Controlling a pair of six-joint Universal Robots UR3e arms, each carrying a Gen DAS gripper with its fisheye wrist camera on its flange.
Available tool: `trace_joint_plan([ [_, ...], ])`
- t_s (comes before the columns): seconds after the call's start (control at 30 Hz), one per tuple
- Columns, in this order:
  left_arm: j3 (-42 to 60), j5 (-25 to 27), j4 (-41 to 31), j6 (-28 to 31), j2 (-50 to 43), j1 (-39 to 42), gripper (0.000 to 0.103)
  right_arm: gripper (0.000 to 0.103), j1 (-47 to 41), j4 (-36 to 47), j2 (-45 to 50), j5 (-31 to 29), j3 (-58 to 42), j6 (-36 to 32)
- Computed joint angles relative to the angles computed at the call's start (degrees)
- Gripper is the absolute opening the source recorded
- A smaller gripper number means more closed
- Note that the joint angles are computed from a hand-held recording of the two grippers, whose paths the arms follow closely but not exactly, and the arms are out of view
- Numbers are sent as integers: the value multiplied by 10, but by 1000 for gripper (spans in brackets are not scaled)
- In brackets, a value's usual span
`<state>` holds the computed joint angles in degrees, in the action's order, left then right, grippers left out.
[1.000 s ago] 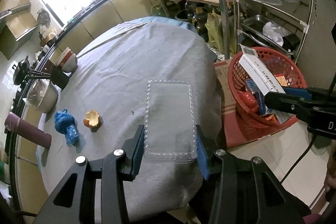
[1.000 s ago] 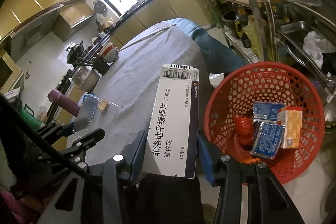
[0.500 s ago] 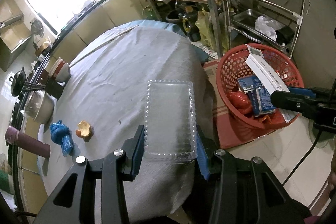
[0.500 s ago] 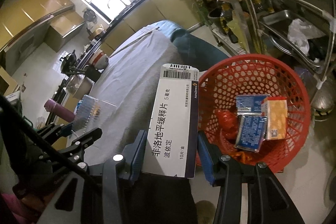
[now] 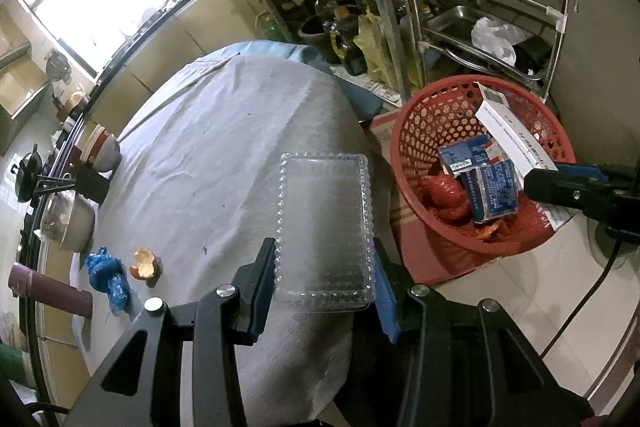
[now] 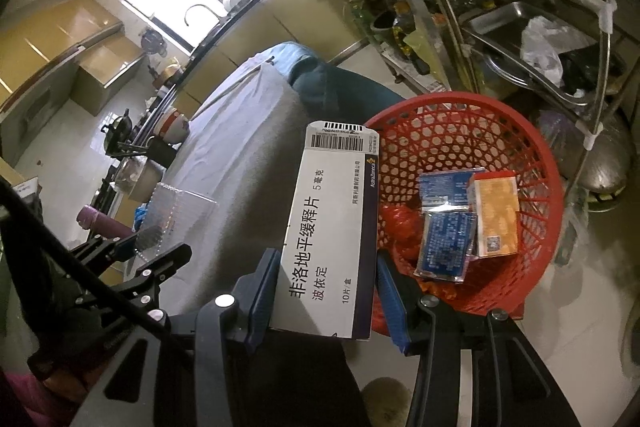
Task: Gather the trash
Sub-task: 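Hold the clear tray and white box above the red mesh basket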
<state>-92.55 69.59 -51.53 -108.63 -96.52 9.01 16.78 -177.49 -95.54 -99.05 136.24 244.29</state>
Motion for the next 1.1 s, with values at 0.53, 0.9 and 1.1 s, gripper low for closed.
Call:
trace_joint_plan([
  [0.53,-20,14,18,0,8,-29,46,51,-28,-18,-52,13,68,11],
  [0.9,-35,15,36,-3,20,-61,46,51,-41,-20,-102,12,120,26],
  [1.1,-38,14,46,-9,23,-86,46,51,-51,0,-144,11,143,30],
])
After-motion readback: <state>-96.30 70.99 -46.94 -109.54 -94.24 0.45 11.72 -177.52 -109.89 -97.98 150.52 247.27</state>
